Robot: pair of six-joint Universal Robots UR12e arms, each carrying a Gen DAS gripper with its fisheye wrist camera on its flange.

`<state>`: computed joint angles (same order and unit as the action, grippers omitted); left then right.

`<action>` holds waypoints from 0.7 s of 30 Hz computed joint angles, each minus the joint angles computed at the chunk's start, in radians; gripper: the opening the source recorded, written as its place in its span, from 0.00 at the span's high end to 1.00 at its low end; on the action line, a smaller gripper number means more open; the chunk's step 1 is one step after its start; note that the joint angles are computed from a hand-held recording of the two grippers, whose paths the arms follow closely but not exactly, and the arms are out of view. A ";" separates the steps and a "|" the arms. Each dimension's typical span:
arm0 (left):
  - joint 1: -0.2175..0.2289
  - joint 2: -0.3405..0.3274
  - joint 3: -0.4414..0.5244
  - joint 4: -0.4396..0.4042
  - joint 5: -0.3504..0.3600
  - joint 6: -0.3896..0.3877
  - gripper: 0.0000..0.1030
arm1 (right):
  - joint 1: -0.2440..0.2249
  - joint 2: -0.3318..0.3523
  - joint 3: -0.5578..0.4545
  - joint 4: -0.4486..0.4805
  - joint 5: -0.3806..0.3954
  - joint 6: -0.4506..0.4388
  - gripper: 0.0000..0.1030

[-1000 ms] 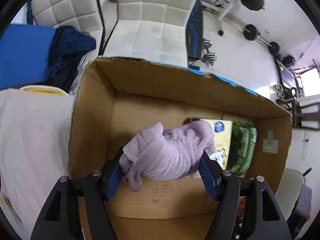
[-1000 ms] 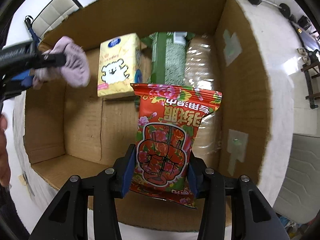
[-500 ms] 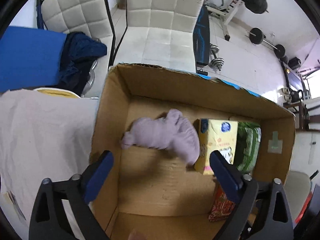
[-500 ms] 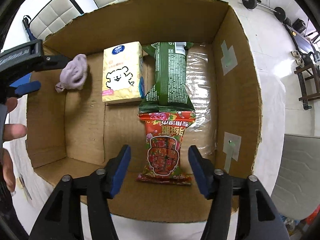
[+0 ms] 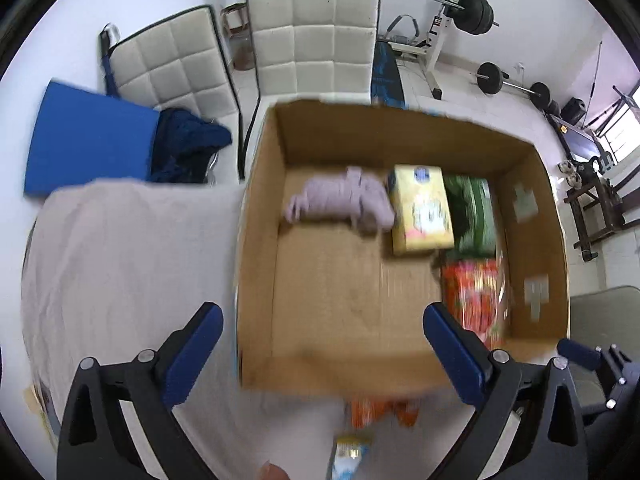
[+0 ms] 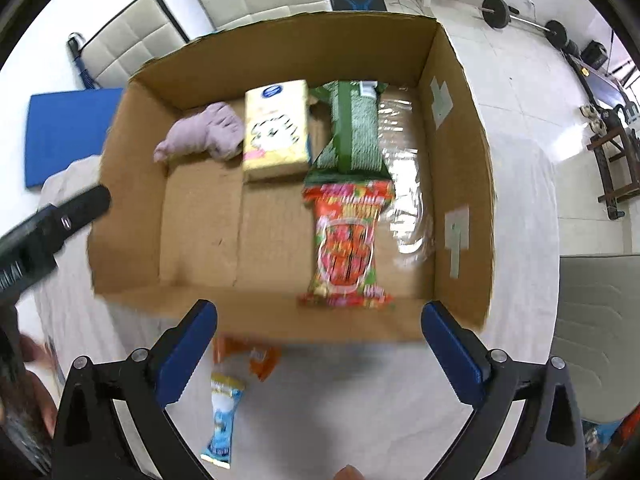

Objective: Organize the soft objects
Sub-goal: 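Grasp the blue stick snack with the left tool while the right tool grasps the orange bag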

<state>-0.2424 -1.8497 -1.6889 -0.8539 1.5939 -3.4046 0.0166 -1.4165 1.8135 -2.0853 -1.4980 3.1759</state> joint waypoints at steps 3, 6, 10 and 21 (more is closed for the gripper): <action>-0.021 0.050 -0.073 -0.022 0.041 -0.025 0.00 | -0.002 -0.047 0.046 -0.004 0.015 -0.004 0.00; -0.041 0.094 -0.148 -0.035 0.051 -0.041 0.00 | -0.011 -0.092 0.094 0.012 0.032 -0.007 0.00; -0.064 0.117 -0.222 -0.098 -0.001 -0.024 0.01 | -0.028 -0.134 0.153 0.055 0.043 -0.021 0.00; -0.088 0.030 -0.232 -0.155 -0.105 -0.015 0.62 | -0.047 -0.141 0.218 0.078 0.040 -0.023 0.00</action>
